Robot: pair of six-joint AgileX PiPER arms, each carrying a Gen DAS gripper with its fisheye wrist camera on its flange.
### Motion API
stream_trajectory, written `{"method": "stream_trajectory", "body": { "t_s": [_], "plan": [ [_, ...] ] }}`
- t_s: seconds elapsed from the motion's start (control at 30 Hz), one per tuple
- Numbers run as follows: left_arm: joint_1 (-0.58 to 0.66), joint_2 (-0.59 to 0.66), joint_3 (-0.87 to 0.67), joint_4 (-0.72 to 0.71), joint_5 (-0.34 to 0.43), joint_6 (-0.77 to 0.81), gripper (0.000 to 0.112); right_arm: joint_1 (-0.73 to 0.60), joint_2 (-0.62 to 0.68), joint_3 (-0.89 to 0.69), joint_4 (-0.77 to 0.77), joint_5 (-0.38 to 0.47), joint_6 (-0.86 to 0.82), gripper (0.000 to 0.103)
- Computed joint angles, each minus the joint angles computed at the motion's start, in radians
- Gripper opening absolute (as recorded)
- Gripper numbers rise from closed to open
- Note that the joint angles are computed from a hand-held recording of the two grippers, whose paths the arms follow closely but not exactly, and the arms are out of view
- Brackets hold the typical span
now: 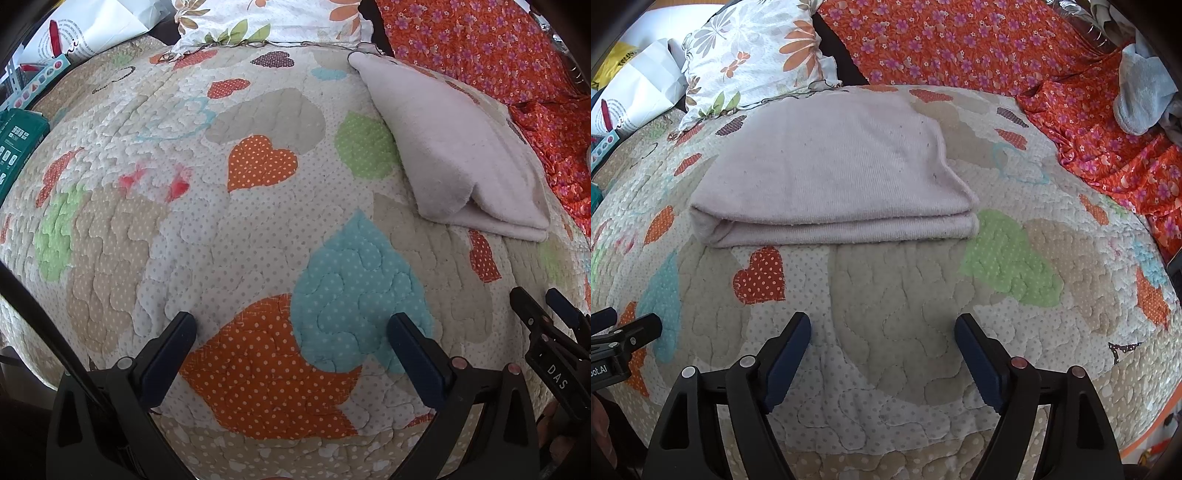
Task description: Fold small clothes
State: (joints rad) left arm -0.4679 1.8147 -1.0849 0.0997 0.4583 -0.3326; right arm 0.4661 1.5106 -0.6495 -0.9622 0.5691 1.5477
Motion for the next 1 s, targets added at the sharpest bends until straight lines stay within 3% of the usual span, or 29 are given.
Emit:
{"method": "stream_trajectory", "body": {
  "t_s": [1.0],
  "plan": [
    [-0.010,-0.013,0.014,0.014,-0.008,-0.031,0.103,-0.001,0.003,-0.006,0.006,0.003,-0.012,0.085]
  ]
}}
